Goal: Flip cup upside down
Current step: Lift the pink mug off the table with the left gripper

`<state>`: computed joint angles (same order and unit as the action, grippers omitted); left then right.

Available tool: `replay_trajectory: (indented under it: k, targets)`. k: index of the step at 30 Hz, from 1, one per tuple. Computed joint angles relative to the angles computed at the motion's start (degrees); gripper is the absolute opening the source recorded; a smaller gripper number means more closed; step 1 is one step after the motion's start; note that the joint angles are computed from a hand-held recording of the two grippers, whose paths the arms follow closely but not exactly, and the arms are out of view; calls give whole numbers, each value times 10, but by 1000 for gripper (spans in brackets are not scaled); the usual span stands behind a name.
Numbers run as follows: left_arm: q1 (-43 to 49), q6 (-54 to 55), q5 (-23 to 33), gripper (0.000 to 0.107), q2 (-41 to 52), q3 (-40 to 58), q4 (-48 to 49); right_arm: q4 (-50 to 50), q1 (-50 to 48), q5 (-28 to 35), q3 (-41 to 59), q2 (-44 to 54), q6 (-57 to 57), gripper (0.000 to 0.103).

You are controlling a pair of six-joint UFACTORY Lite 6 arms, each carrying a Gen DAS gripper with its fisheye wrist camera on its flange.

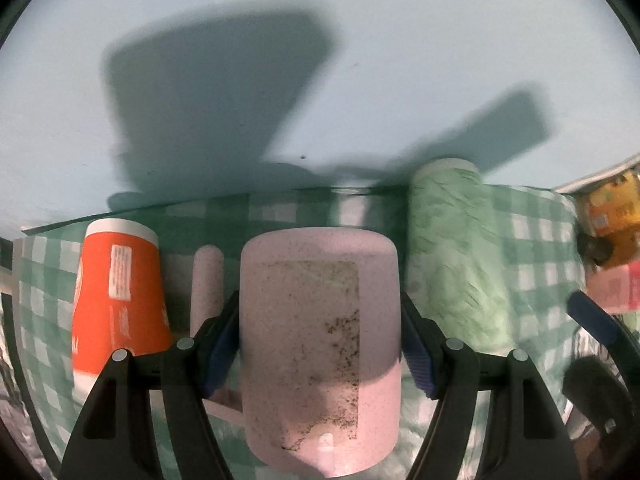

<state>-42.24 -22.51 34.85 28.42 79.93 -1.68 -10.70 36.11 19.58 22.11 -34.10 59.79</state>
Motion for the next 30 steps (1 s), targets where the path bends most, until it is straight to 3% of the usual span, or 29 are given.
replay_trajectory:
  k: [9, 13, 20, 25, 30]
  targets:
    - [-66, -48, -1, 73, -158, -122, 41, -135, 109, 93, -39, -132, 195, 92]
    - [-126, -128, -29, 73, -253, -234, 78, -239, 248, 182, -50, -181, 362, 92]
    - [-224, -233, -74, 74, -304, -346, 106, -347, 527, 326, -59, -154, 645, 92]
    - [-273, -294, -120, 74, -322, -412, 113, -371, 641, 336, -79, -108, 787, 92]
    - [-299, -348, -165, 74, -331, -460, 126, -393, 695, 318, -94, -67, 877, 92]
